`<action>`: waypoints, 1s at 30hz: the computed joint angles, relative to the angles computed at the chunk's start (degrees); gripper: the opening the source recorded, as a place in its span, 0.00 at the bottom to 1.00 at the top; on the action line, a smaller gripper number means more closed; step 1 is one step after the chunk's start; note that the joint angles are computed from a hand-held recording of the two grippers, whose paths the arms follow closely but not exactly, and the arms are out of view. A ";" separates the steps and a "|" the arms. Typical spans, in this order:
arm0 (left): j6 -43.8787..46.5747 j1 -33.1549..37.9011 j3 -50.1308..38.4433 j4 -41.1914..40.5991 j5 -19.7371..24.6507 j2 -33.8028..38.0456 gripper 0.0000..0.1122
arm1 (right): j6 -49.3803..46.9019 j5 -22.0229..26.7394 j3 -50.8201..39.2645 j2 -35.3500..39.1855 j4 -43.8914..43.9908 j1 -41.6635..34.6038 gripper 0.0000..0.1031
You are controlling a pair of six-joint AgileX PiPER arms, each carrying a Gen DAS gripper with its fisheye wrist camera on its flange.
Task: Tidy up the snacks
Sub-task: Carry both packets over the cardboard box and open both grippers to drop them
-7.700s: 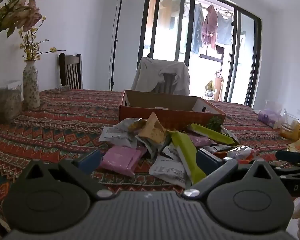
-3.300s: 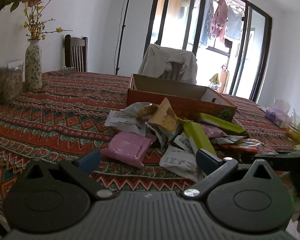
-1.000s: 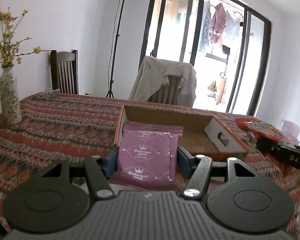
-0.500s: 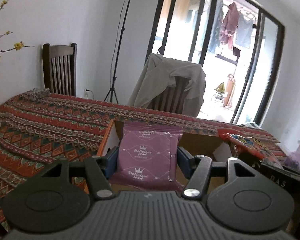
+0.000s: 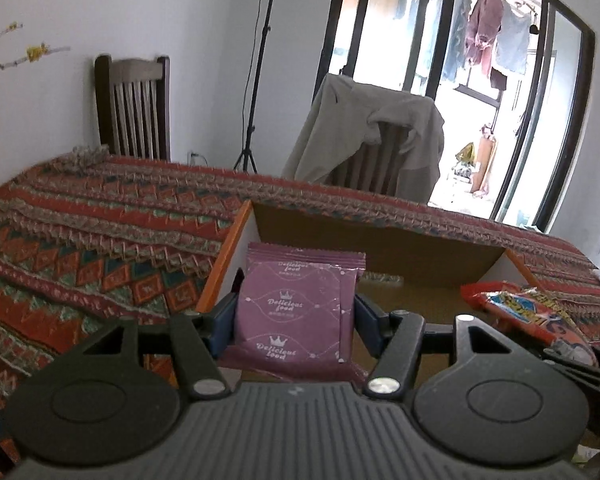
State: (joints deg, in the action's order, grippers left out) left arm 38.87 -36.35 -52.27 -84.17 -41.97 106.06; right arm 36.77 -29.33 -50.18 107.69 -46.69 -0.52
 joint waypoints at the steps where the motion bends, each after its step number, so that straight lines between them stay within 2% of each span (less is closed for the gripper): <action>1: -0.29 0.26 0.09 0.16 0.42 0.07 0.56 | 0.04 -0.22 0.07 0.06 -0.08 -0.08 0.46; 3: -1.35 0.12 0.39 0.90 -0.12 0.28 0.59 | -0.59 -0.60 0.14 0.25 0.33 -0.17 0.47; 5: -3.07 -0.49 1.11 2.17 -1.15 -0.02 0.68 | -1.21 -1.17 0.23 0.37 0.62 -0.35 0.52; 7: -4.38 -1.50 1.64 2.43 -3.06 -0.32 0.84 | -0.31 -2.07 0.48 0.26 -0.38 -0.89 0.74; 9: -5.47 -2.25 2.05 2.59 -4.62 -0.51 0.92 | 1.48 -3.20 0.55 0.15 -2.20 -1.63 0.89; 12: -7.92 -2.52 3.08 4.16 -5.44 -1.21 0.92 | 2.18 -4.95 0.94 0.01 -2.89 -2.35 1.00; 19: -9.04 -3.63 4.54 3.92 -6.17 -3.91 0.92 | 2.89 -6.83 1.92 -1.42 -3.60 -3.32 1.00; 23: -7.89 -4.74 5.26 1.68 -6.11 -7.38 0.92 | 5.83 -9.20 2.99 -4.10 -7.26 -4.78 1.00; 30: -4.05 -9.79 7.43 -3.82 -10.05 -13.09 0.92 | 12.29 -9.05 3.92 -8.90 -13.05 -5.80 1.00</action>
State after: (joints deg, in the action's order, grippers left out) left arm 34.82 -46.15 -44.84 -87.99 -52.02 92.97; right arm 49.06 -38.38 -46.26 98.79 -59.74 -6.32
